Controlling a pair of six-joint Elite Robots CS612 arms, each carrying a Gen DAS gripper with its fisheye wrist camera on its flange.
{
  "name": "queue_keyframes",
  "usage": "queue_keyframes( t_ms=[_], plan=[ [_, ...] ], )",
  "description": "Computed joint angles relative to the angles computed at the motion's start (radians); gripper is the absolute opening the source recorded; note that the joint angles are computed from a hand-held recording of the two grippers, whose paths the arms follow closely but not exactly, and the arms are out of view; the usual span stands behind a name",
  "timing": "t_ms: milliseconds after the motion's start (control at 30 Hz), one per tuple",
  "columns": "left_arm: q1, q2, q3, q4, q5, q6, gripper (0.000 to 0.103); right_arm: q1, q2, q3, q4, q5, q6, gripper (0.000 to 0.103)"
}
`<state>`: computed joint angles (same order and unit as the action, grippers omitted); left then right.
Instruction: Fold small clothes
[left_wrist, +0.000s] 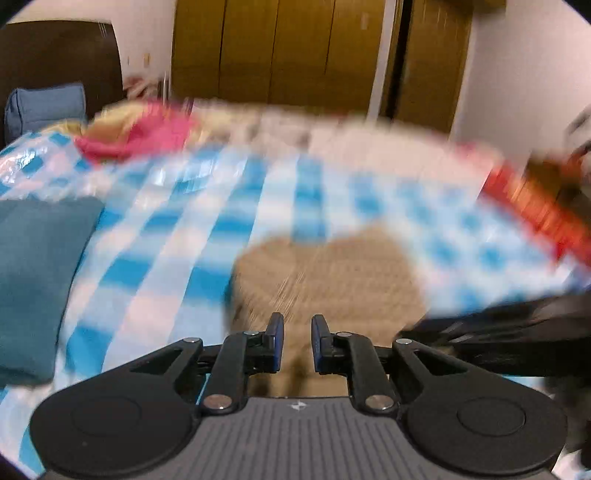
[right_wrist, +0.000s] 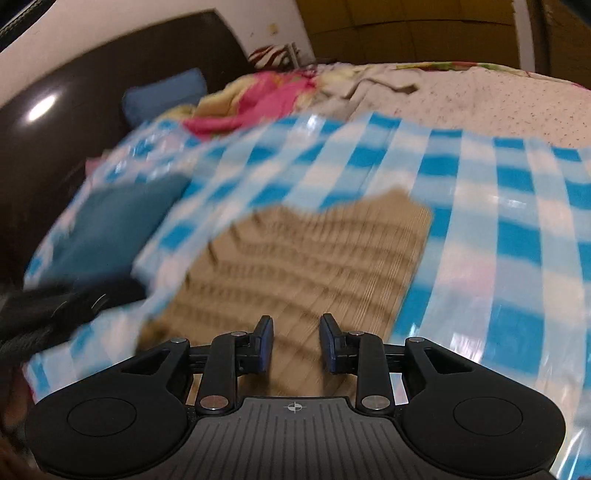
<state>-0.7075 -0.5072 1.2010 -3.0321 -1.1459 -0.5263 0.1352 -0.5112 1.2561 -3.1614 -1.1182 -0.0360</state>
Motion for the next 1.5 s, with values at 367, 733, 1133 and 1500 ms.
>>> queue_keyframes(
  t_ms=[367, 733, 1133, 1500],
  plan=[
    [-0.015, -0.030, 0.048, 0.072, 0.034, -0.051, 0.029, -0.026, -0.038, 0.106, -0.155, 0.031, 0.131, 0.031],
    [-0.022, -0.012, -0.012, 0.214, 0.006, -0.037, 0.029, 0.009, -0.060, 0.161, -0.003, -0.070, 0.066, 0.033],
    [-0.034, -0.035, 0.020, 0.193, 0.023, -0.036, 0.030, 0.002, -0.095, 0.208, -0.078, -0.078, 0.111, 0.032],
    [-0.045, -0.029, 0.025, 0.197, 0.059, -0.012, 0.030, 0.035, -0.071, 0.168, -0.012, -0.177, 0.090, 0.033]
  ],
)
